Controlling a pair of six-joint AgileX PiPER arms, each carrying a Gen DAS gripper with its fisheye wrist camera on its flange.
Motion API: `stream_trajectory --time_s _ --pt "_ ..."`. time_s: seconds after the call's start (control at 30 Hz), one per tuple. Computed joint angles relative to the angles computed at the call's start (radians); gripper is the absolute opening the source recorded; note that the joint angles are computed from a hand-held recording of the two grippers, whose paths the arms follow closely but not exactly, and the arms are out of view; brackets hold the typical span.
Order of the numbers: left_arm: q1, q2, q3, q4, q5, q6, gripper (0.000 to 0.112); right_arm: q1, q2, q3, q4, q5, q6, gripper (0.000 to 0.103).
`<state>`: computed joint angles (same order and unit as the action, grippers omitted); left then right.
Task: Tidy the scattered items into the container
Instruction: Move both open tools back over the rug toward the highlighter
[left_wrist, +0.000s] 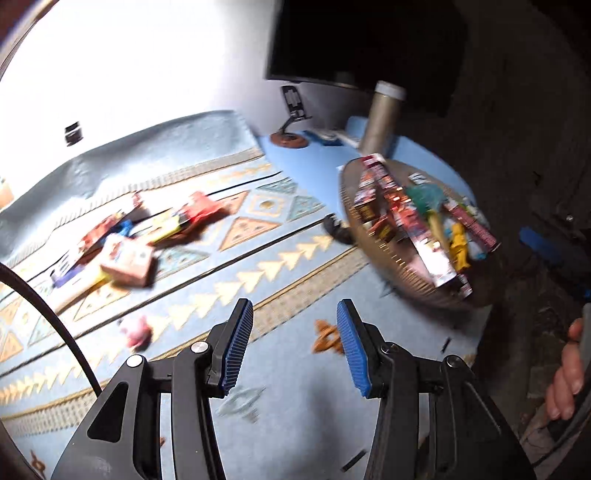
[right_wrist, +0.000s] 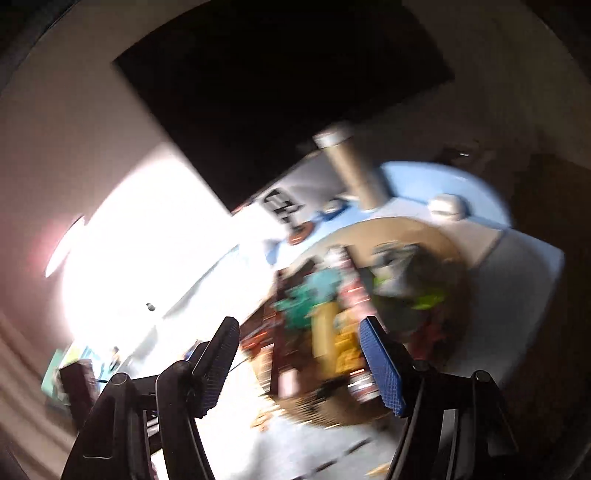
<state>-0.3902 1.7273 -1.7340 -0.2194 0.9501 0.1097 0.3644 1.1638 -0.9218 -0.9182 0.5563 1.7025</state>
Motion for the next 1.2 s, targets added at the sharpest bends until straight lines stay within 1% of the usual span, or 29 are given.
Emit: stream_trajectory --time_s 0.07,0.17,0.27,0.33,0.37,0.43,0.47,0.5,0.53,0.6,0.67,0.73,0.8,0.93,1.2 --pt "0.054 -0.048 0.076 0.015 -0.02 -0.023 0.045 0.08 0.051 -0.028 -0.078 -0.006 0.055 0.068" --pt "0.12 -0.098 0.141 0.049 -0.053 -0.062 0.045 0.165 0.179 -0.126 -0.08 -0.029 -0.008 0.068" --pt "0.162 -0.136 0.182 0.101 -0.07 -0.089 0.045 0.23 0.321 -0.253 -0.012 -0.01 -0.117 0.068" --pt "0.184 -0.15 0.197 0.151 -0.07 -0.123 0.045 0.245 0.392 -0.327 0.064 0.009 -0.164 0.068" --pt "0.202 -0.153 0.203 0.147 -0.064 -0.117 0.045 0.23 0.413 -0.345 0.124 -0.021 -0.2 0.068" --pt "0.248 -0.143 0.2 0.118 -0.019 -0.086 0.045 0.191 0.443 -0.361 0.265 -0.109 -0.299 0.068" --pt "0.27 -0.133 0.199 0.099 -0.001 -0.07 0.045 0.187 0.459 -0.372 0.3 -0.119 -0.328 0.068" --pt "0.292 -0.125 0.2 0.081 0.021 -0.055 0.045 0.188 0.481 -0.393 0.306 -0.104 -0.34 0.068" --pt "0.313 -0.115 0.2 0.059 0.039 -0.038 0.045 0.197 0.506 -0.422 0.299 -0.072 -0.344 0.068" --pt "0.355 -0.097 0.205 -0.002 0.056 0.001 0.045 0.214 0.562 -0.484 0.299 -0.018 -0.358 0.068" --pt "0.385 -0.076 0.203 -0.038 0.07 0.031 0.045 0.215 0.606 -0.526 0.308 0.015 -0.359 0.068" --pt "0.407 -0.05 0.193 -0.071 0.088 0.053 0.045 0.198 0.636 -0.545 0.331 0.009 -0.356 0.068" --pt "0.442 -0.02 0.174 -0.149 0.121 0.103 0.045 0.182 0.661 -0.56 0.368 -0.001 -0.369 0.068" --pt "0.47 -0.009 0.173 -0.208 0.13 0.152 0.045 0.166 0.716 -0.615 0.426 0.023 -0.429 0.068" --pt "0.499 0.005 0.163 -0.264 0.148 0.193 0.045 0.187 0.778 -0.675 0.382 0.089 -0.438 0.068"
